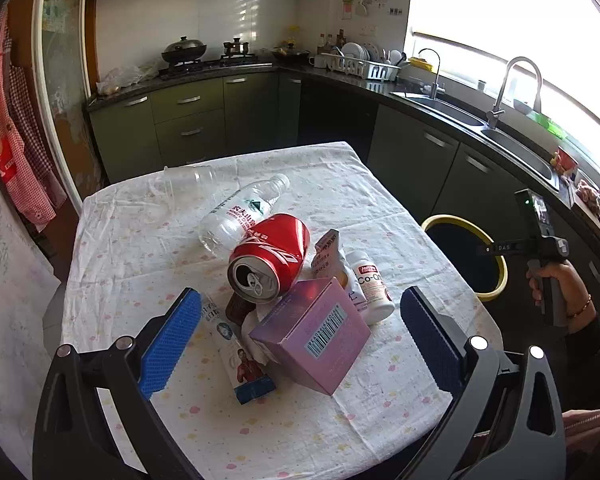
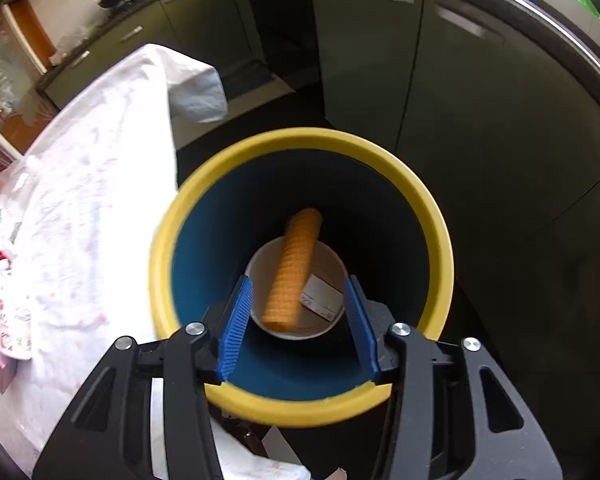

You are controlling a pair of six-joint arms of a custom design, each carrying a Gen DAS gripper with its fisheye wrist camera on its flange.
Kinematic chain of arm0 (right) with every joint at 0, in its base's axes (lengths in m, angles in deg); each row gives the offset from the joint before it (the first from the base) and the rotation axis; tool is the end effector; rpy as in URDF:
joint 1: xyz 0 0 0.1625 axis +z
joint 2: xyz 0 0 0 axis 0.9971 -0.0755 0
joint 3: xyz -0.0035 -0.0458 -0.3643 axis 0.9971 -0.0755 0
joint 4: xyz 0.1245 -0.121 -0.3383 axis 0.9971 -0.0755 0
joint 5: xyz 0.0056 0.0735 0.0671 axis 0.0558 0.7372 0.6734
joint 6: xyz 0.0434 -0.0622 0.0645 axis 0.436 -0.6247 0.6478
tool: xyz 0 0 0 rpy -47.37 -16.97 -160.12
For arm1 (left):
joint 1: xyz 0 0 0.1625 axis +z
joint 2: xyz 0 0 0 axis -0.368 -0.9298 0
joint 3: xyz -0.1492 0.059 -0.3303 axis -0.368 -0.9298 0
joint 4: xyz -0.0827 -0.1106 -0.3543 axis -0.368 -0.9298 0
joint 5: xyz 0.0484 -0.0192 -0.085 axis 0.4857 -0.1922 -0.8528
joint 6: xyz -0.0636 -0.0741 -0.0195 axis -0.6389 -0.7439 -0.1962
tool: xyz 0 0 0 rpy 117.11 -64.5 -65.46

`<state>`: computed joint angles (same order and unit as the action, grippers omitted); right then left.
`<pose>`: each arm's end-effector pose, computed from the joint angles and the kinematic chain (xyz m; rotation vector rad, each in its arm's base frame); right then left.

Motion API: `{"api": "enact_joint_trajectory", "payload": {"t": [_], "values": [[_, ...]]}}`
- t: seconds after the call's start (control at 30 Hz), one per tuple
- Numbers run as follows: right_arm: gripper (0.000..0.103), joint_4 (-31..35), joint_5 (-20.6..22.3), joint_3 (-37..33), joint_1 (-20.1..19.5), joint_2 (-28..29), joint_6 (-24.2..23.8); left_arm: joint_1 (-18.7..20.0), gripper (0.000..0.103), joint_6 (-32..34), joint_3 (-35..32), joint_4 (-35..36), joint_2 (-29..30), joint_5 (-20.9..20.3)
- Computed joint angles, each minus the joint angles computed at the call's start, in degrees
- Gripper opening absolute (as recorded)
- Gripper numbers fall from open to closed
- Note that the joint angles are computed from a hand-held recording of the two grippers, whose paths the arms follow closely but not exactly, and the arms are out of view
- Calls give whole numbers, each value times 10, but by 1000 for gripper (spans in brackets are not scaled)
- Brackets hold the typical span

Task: Collect trash
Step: 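Open the right gripper to drop the orange net into the bin, then grasp the pink box with the left gripper and lift it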

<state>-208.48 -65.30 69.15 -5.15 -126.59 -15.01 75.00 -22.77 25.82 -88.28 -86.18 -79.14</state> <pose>-0.0484 -0.7396 0.3390 -0.2984 -2.2900 0.7774 -0.3222 -0.7484 0.1279 0.9452 2.3948 -0.7532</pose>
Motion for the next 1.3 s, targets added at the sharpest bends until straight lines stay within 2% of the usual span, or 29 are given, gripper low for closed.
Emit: {"api": "enact_joint_trajectory", "payload": {"t": [0.17, 0.37, 0.6, 0.7, 0.8, 0.9, 1.1, 1.17, 1.2, 1.3], "values": [[51, -41, 9, 65, 13, -34, -27, 1, 98, 32, 4, 17, -1, -14], [52, -55, 13, 96, 28, -46, -35, 2, 98, 106, 2, 67, 3, -36], [52, -39, 16, 87, 37, -37, -39, 5, 98, 256, -12, 58, 35, -17], [52, -33, 13, 77, 39, -29, -39, 2, 98, 322, -2, 41, 43, 2], [52, -29, 17, 73, 39, -25, -37, -1, 98, 406, 27, -20, 49, 24], [52, -22, 25, 63, 38, -18, -38, -2, 98, 457, 32, -71, 67, 47], [52, -5, 34, 49, 37, -5, -43, 4, 98, 492, -9, -92, 104, 69], [52, -4, 37, 48, 36, -4, -43, 6, 94, 491, -29, -80, 116, 75], [52, -4, 39, 48, 36, -4, -43, 7, 88, 489, -41, -70, 124, 80], [52, -2, 42, 46, 36, -4, -44, 8, 81, 509, -49, -91, 134, 91]]}}
